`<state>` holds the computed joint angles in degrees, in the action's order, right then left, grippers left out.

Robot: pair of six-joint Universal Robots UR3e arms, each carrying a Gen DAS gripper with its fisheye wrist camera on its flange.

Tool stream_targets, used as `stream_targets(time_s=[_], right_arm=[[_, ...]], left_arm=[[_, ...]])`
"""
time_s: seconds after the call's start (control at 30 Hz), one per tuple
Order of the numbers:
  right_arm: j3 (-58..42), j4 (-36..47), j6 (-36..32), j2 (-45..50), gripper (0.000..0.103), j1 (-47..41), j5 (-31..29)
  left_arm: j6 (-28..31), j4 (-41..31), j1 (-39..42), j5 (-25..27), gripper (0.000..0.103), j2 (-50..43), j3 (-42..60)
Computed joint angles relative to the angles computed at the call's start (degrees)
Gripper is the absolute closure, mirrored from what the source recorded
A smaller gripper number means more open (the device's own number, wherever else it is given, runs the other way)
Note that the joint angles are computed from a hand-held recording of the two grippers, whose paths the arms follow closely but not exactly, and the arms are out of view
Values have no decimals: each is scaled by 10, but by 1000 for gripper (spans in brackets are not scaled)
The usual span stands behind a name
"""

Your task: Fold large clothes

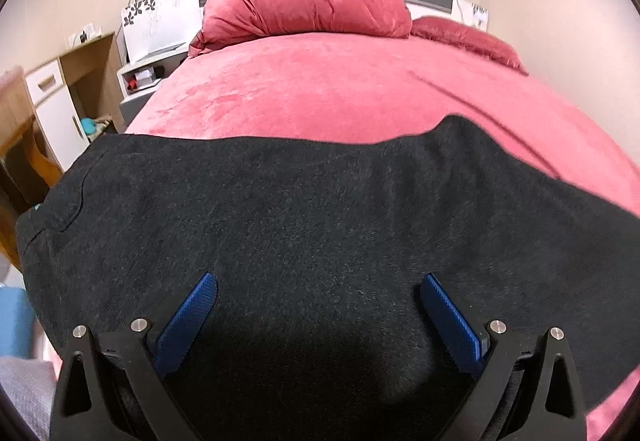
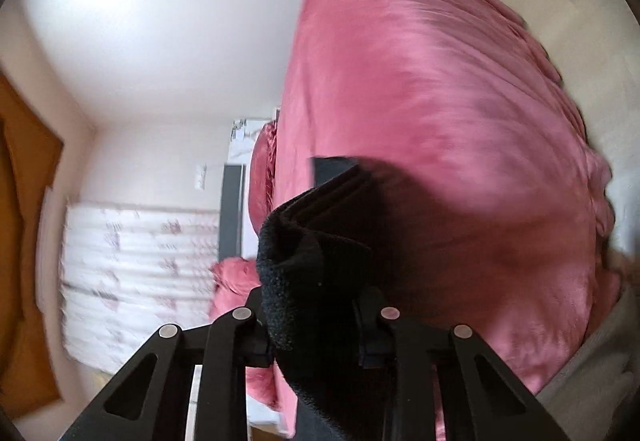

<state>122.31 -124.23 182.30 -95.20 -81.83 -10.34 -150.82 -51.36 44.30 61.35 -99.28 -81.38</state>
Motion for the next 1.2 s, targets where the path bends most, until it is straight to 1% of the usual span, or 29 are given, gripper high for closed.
stream_targets(time_s=[0.03,0.07,0.17,0.23,0.33,0.37,0.43,0.47,0.57,0.67,0.7,0.73,0.77,0.83,0.87,0.9,0.93,0.97,1.0,1.03,1.07,1.1,1.2], right_arm=[[-20,-19,25,-10,77,15,-9],[-37,-17,34,-21,77,26,-15],[-100,-79,102,-24,77,86,-42],[-144,-116,145,-23,76,137,-65],[-199,-181,205,1,77,215,-95],[-222,-191,217,8,77,249,-109],[-282,-190,217,29,77,326,-150],[-304,-182,207,36,77,360,-168],[-397,-150,157,93,77,485,-232],[-459,-118,110,144,76,596,-271],[-472,-109,89,156,76,635,-295],[-485,-94,48,175,76,683,-325],[-489,-85,16,189,76,711,-344],[-501,-35,-64,222,76,786,-408],[-517,-10,-91,247,75,809,-434],[-509,3,-113,259,71,838,-474],[-477,-25,-119,258,71,862,-518],[-425,-98,-114,243,65,868,-527],[-396,-146,-113,233,55,865,-513],[-391,-149,-118,229,52,859,-492],[-393,-136,-121,223,49,856,-485],[-385,-130,-125,214,48,852,-479],[-338,-125,-140,180,48,832,-430]], left_arm=[[0,-16,8,-14,0,1,7],[-1,-34,15,-26,0,1,15],[-9,-79,34,-66,0,-1,41],[-13,-92,49,-92,0,4,46],[-12,-99,66,-119,1,14,45],[-12,-102,71,-125,0,16,46],[-15,-105,78,-128,0,16,49],[-19,-106,81,-128,0,13,51],[-31,-122,91,-132,0,3,64],[-43,-136,100,-139,1,-7,76],[-46,-139,102,-140,0,-8,78],[-46,-144,104,-142,0,-7,78],[-43,-150,107,-144,0,-6,78],[-37,-163,107,-143,0,-7,80],[-29,-169,108,-144,0,-5,80],[-23,-170,107,-144,0,-3,78],[-17,-169,106,-145,0,2,71],[-10,-166,104,-146,0,8,64],[1,-171,103,-149,0,14,58],[15,-179,101,-155,0,21,53],[24,-186,98,-157,1,26,50],[33,-197,94,-158,1,29,51],[74,-261,80,-172,1,42,64]])
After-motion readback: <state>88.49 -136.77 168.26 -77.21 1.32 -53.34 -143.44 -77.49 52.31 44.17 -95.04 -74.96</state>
